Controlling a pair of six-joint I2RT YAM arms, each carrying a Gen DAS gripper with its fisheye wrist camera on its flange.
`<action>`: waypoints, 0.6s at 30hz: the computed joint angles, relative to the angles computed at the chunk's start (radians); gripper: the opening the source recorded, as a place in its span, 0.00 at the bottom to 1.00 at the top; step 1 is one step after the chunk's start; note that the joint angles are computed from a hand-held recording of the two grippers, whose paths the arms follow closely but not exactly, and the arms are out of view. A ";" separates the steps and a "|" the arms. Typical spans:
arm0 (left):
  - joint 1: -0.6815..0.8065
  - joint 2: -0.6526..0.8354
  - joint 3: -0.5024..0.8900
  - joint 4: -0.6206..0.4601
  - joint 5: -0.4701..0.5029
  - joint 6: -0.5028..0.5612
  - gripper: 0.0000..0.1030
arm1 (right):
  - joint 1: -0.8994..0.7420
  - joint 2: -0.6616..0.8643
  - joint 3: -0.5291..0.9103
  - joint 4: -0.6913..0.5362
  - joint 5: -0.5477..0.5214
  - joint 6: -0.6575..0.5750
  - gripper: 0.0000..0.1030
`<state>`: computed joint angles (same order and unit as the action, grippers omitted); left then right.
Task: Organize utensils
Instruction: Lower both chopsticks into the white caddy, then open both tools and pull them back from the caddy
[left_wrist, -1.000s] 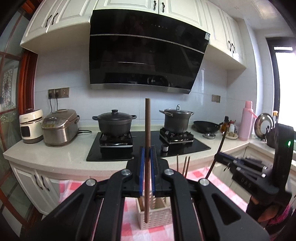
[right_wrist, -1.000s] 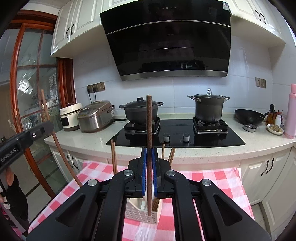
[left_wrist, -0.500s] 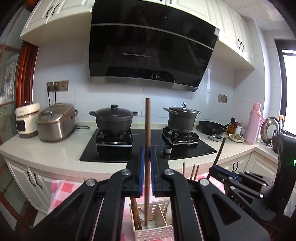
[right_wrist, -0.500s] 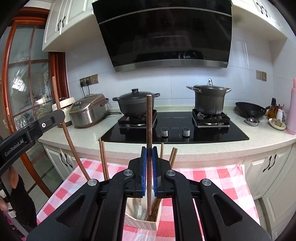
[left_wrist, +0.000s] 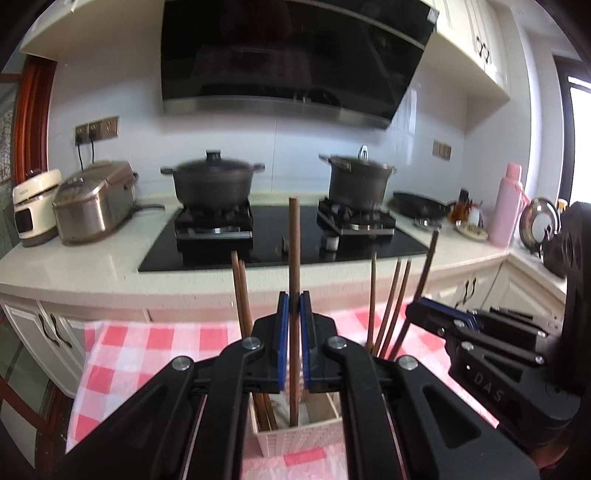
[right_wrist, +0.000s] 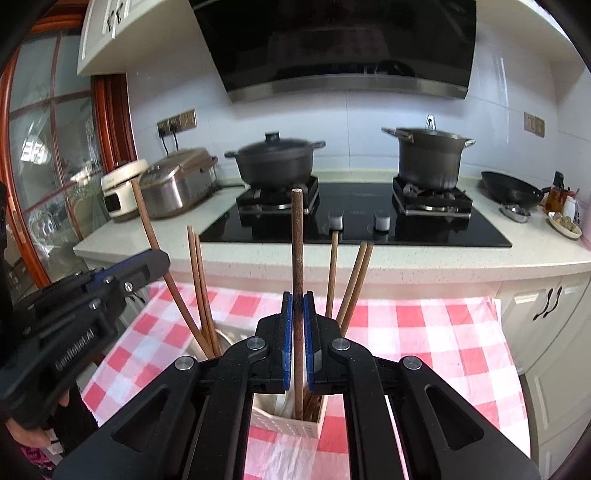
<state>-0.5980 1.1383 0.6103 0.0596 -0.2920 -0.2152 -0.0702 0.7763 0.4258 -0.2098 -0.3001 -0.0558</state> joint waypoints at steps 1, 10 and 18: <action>0.006 0.015 -0.001 0.001 0.006 0.001 0.06 | 0.005 0.013 -0.004 0.010 0.007 0.002 0.06; 0.047 0.075 -0.040 0.058 0.011 -0.025 0.07 | 0.015 0.094 -0.019 0.088 0.014 0.011 0.07; 0.079 0.006 -0.080 0.050 -0.006 -0.031 0.26 | -0.037 0.099 -0.024 0.095 -0.019 0.007 0.12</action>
